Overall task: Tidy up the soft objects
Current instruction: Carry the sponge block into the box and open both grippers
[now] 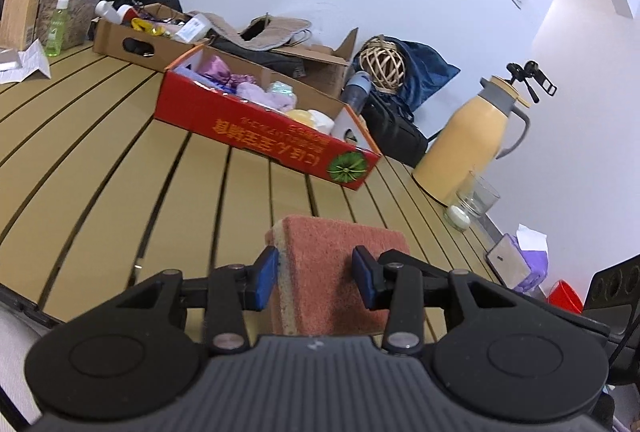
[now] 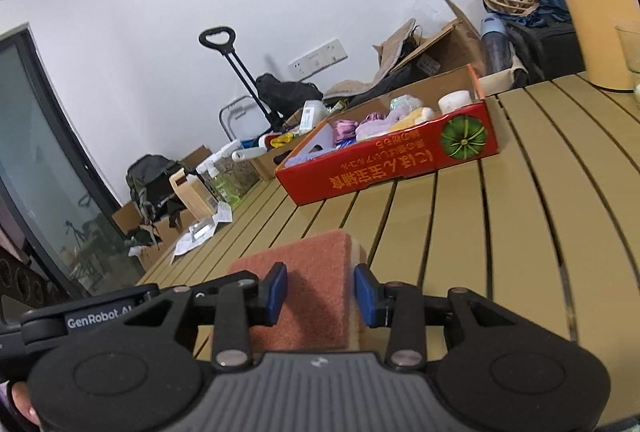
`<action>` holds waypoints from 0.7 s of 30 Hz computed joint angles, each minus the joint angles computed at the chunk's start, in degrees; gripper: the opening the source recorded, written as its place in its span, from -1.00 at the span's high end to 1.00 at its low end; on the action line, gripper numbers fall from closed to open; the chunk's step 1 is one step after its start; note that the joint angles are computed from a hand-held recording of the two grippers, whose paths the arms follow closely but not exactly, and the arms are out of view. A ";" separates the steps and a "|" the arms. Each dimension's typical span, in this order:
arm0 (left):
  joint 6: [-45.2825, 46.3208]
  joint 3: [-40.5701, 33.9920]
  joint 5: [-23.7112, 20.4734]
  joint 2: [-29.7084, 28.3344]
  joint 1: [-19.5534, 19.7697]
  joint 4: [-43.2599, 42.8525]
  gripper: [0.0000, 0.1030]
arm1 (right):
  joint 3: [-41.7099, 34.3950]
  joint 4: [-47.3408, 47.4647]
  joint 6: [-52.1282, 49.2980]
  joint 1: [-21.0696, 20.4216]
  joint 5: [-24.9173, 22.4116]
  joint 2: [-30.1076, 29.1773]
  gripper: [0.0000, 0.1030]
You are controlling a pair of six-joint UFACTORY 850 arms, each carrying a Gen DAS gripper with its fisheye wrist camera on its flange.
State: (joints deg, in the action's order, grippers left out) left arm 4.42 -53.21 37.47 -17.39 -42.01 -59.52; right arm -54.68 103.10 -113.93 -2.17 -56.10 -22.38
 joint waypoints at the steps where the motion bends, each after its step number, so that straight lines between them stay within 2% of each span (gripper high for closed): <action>1: 0.89 -0.65 -0.13 -0.32 -0.23 -0.76 0.21 | 0.17 0.02 -0.18 -0.51 -0.51 0.03 0.30; 7: 4.69 -4.57 -1.81 -2.35 0.55 -1.36 0.21 | -0.45 0.30 0.04 -2.52 -2.20 -0.76 0.30; 11: 4.16 -8.91 -5.44 -4.40 4.18 3.86 0.21 | -3.45 1.51 0.39 -2.04 -0.92 -2.00 0.30; 13: 1.85 -12.02 -7.86 -5.83 7.04 9.23 0.21 | -6.33 2.34 0.46 -1.37 0.49 -2.97 0.30; 18: -7.48 -24.20 -16.90 -12.38 14.90 23.46 0.21 | -20.03 1.42 5.64 0.87 5.08 -9.00 0.30; 21: -10.65 -35.79 -24.91 -19.24 19.48 27.57 0.21 | -31.86 -1.95 12.15 2.90 9.57 -15.11 0.30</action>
State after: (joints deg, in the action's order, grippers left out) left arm -6.23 -89.00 12.56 -36.63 -22.53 -31.96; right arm -86.54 101.15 -101.78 0.72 -46.54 -37.49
